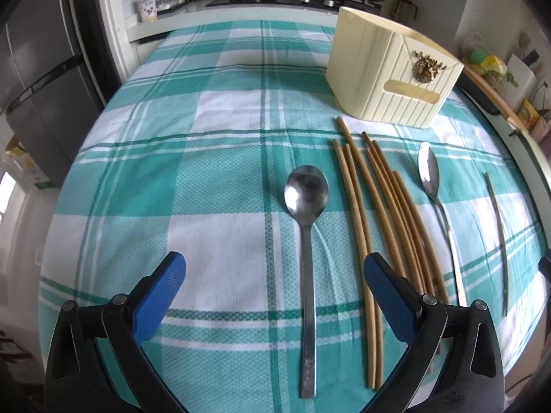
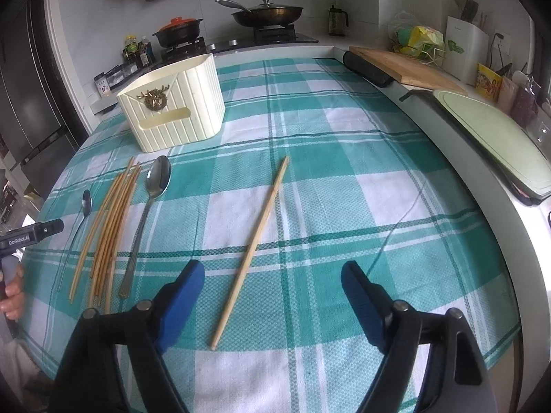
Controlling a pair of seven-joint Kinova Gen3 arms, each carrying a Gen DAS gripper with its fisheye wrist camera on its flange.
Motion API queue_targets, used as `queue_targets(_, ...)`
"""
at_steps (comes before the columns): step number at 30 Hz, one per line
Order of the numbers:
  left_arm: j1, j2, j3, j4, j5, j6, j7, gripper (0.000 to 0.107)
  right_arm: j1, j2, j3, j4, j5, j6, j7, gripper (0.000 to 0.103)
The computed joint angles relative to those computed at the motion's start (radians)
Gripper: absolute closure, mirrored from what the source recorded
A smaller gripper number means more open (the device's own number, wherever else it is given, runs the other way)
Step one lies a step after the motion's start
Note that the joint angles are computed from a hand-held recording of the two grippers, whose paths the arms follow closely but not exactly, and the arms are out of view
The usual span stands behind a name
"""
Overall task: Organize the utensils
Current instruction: 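Grasp the steel spoon with the left tool while the right tool grasps the loose chopstick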
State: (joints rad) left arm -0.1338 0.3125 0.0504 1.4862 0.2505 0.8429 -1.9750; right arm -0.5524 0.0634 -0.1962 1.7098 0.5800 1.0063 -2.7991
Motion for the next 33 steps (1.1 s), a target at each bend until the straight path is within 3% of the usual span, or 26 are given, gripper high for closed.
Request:
queue_targets(7, 0.074, 0.069, -0.015, -0.043, -0.094, -0.067, 0.086, 0.006, 0.036, 0.027, 0.028, -0.005, -0.037, -0.056, 0.067, 0.036)
queue_targets(12, 0.107, 0.071, -0.013, -0.025, -0.154, -0.119, 0.111, 0.007, 0.076, 0.072, 0.058, -0.023, -0.103, -0.119, 0.156, 0.037)
queue_targets(16, 0.128, 0.086, -0.018, -0.030, -0.201, -0.126, 0.128, 0.015, 0.092, 0.150, 0.084, -0.079, -0.158, -0.126, 0.235, 0.038)
queue_targets(17, 0.119, 0.090, -0.012, -0.034, -0.194, -0.123, 0.123, 0.014, 0.103, 0.172, 0.081, -0.099, -0.171, -0.119, 0.254, 0.042)
queue_targets(21, 0.086, 0.115, 0.004, -0.072, -0.155, -0.094, 0.115, 0.017, 0.063, 0.245, 0.122, -0.190, -0.150, -0.051, 0.315, 0.043)
queue_targets(25, 0.072, 0.127, 0.017, -0.094, -0.122, -0.070, 0.105, 0.031, 0.077, 0.290, 0.144, -0.266, -0.188, -0.016, 0.393, 0.044)
queue_targets(27, 0.075, 0.122, 0.021, -0.091, -0.118, -0.071, 0.097, 0.043, 0.076, 0.315, 0.155, -0.306, -0.192, 0.010, 0.423, 0.049)
queue_targets(29, 0.074, 0.110, 0.031, -0.073, -0.111, -0.087, 0.076, 0.071, 0.083, 0.328, 0.163, -0.328, -0.206, 0.006, 0.443, 0.059)
queue_targets(30, 0.093, 0.102, 0.019, -0.059, -0.127, -0.106, 0.083, 0.071, 0.076, 0.336, 0.171, -0.339, -0.200, 0.010, 0.445, 0.066)
queue_targets(32, 0.094, 0.098, 0.020, -0.048, -0.125, -0.123, 0.077, 0.071, 0.080, 0.346, 0.176, -0.355, -0.208, 0.006, 0.455, 0.094)
queue_targets(33, 0.085, 0.098, 0.025, -0.049, -0.116, -0.121, 0.069, 0.071, 0.087, 0.348, 0.176, -0.360, -0.223, 0.002, 0.463, 0.095)
